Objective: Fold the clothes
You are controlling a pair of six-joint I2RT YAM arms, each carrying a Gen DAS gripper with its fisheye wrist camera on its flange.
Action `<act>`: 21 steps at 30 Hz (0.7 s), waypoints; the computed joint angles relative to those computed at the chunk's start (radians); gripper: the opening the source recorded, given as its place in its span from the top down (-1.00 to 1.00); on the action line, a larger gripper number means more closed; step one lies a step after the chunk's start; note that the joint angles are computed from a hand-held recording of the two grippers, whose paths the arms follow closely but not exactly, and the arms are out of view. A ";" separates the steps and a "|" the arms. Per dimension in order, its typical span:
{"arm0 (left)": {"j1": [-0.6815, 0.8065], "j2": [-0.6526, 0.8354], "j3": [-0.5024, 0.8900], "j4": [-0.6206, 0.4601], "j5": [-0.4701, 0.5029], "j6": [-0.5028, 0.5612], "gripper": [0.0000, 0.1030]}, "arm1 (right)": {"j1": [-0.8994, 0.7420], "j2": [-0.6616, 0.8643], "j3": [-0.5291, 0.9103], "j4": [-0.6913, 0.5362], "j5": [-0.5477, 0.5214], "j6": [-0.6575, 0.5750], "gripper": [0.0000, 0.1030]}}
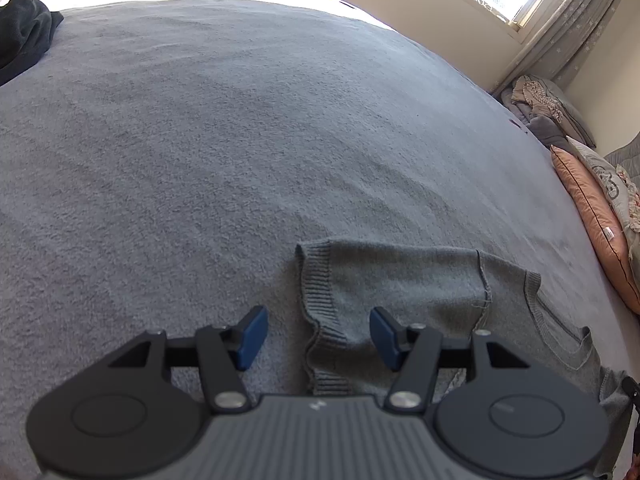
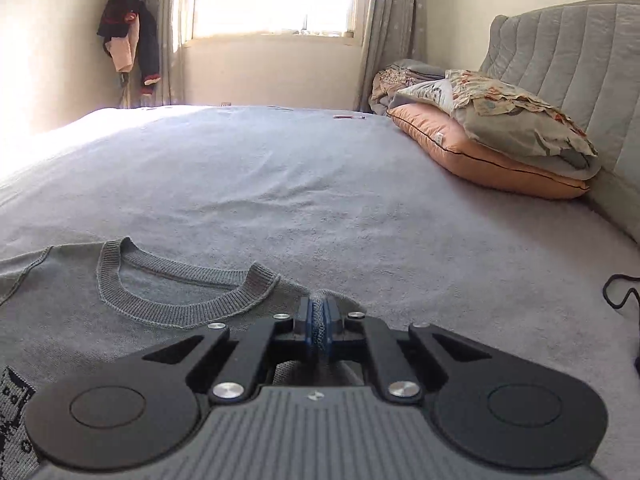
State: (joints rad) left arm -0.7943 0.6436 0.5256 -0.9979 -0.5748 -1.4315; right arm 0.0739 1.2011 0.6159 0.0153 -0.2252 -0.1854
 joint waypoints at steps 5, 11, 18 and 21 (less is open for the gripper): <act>-0.003 0.000 0.001 -0.003 -0.001 -0.002 -0.15 | 0.026 0.094 0.046 -0.083 -0.029 -0.037 0.87; -0.006 -0.006 0.005 -0.005 0.003 -0.005 -0.19 | -0.056 -0.002 0.032 -0.065 -0.058 -0.027 0.36; -0.030 -0.003 0.017 -0.019 -0.011 -0.026 -0.19 | -0.042 -0.101 0.072 -0.346 -0.176 -0.200 0.22; -0.038 -0.005 0.020 -0.025 -0.015 -0.034 -0.19 | 0.050 -0.058 0.043 -0.355 -0.072 -0.261 0.24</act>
State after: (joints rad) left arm -0.8323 0.6385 0.5452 -1.0225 -0.5899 -1.4652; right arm 0.1234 1.1429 0.6593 -0.3398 -0.2971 -0.4462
